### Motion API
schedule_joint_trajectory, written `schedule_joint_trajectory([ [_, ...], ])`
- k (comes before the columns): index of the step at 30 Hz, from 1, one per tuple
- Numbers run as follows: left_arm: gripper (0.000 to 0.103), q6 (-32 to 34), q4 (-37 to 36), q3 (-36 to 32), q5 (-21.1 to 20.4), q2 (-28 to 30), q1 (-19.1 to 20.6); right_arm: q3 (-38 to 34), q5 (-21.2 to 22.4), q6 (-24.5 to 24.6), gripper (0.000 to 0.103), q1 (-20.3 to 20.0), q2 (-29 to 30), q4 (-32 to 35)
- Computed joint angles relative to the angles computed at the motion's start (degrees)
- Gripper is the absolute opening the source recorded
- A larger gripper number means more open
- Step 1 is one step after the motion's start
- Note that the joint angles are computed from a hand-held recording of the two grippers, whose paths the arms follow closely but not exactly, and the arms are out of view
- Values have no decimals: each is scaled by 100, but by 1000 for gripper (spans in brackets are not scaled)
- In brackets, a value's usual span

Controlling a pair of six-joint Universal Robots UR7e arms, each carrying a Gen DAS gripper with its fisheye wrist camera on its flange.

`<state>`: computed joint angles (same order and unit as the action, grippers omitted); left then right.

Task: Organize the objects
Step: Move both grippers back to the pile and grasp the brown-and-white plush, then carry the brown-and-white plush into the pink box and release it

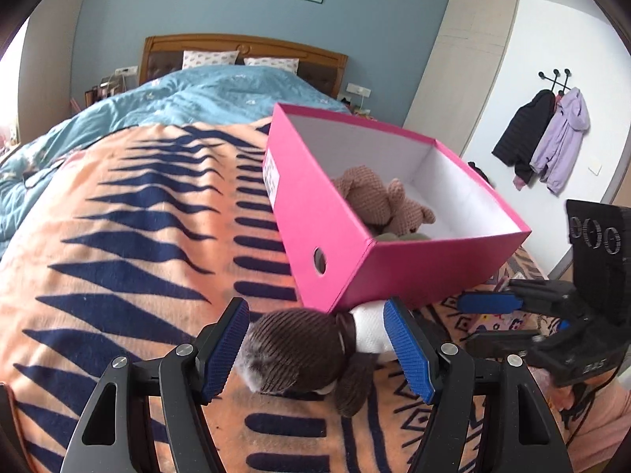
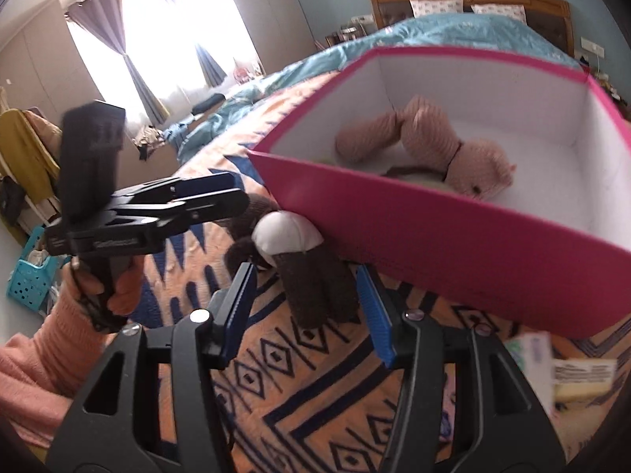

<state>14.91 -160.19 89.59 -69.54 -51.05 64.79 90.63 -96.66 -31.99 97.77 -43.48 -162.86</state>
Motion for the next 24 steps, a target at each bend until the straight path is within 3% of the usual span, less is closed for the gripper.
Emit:
schedule_joint_trajectory([
  [8,71,-78,423,-42,-82,43,57,-472,-121,141,55,-42,425,357],
  [10,71,-58,454,13,-145,13,53,-540,-176,69,32,-46,462,509],
  [13,71,34,468,173,-148,-42,-6,-437,-182,-25,32,-69,382,503],
  [18,71,123,594,479,-364,-166,-99,-57,-237,-165,35,-132,39,458],
  [20,72,200,540,628,-381,-202,-149,58,-197,-100,41,-191,-115,586],
  [22,72,241,480,709,-405,-230,-177,171,-108,16,54,-248,-231,606],
  [24,72,218,448,736,-494,-268,-159,161,44,105,56,-278,-261,644],
])
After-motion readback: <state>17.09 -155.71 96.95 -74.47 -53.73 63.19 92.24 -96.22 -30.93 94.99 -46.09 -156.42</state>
